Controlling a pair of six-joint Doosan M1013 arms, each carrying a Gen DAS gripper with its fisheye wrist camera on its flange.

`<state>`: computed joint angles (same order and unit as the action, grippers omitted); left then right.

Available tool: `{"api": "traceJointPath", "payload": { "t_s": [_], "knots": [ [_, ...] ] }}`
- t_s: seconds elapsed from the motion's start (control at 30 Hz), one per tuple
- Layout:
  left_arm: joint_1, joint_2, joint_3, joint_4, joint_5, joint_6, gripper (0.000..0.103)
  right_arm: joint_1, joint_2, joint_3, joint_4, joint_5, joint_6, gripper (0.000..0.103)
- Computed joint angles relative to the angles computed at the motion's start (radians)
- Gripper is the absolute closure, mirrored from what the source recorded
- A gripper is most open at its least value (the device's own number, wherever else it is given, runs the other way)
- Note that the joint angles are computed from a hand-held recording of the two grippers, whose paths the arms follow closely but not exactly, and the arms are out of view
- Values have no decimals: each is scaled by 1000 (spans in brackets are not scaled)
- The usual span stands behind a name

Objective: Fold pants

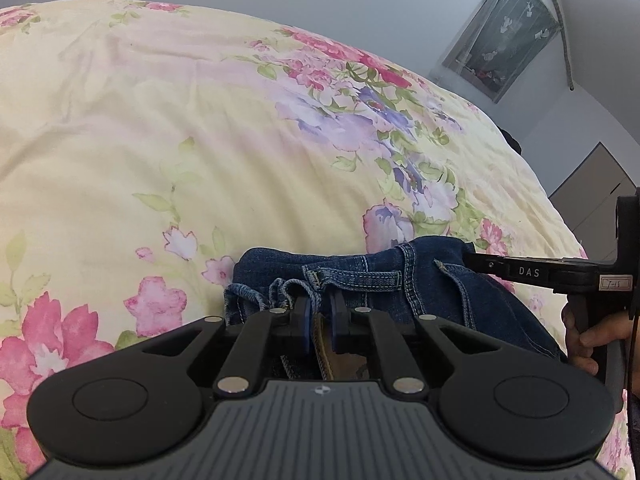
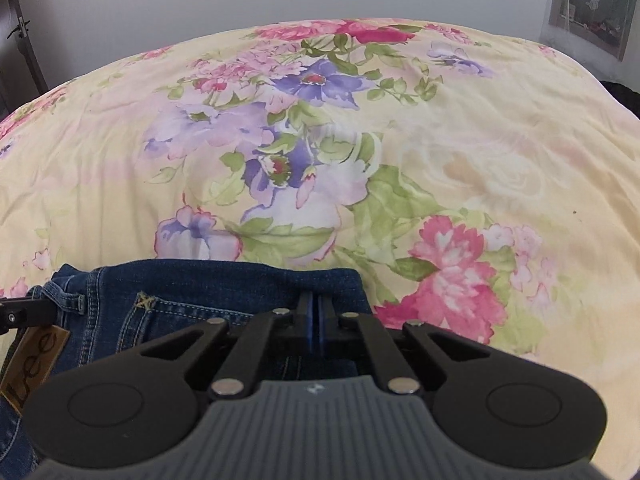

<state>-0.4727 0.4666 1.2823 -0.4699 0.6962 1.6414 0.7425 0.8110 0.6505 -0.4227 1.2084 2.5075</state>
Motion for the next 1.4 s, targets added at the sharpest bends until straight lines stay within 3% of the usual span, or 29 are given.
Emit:
{"api": "traceJointPath", "payload": {
  "t_s": [0.1, 0.23, 0.4, 0.53, 0.67, 0.87, 1.03, 1.2, 1.4],
  "knots": [
    [-2, -6, -12, 38, 25, -51, 84, 7, -26, 17, -8, -6, 54, 103],
    [-26, -76, 51, 138, -28, -115, 81, 47, -124, 146, -73, -57, 105, 99],
    [-68, -179, 168, 180, -104, -49, 81, 115, -260, 341, -138, -115, 198, 99],
    [-106, -228, 231, 264, -121, -68, 85, 167, -312, 433, -152, -106, 315, 99],
    [-119, -226, 260, 340, -90, -170, 90, 212, -314, 466, -169, -42, 425, 99],
    [-105, -228, 311, 310, -131, -223, 89, 207, -328, 526, -94, -92, 561, 103],
    [-113, -245, 362, 336, -214, -262, 88, 194, -306, 507, -44, -75, 557, 103],
    [-97, -241, 352, 261, -195, -238, 85, 205, -286, 474, -67, -22, 542, 103],
    [-97, -248, 361, 266, -210, -271, 77, 210, -302, 494, -93, -46, 598, 103]
  ]
}}
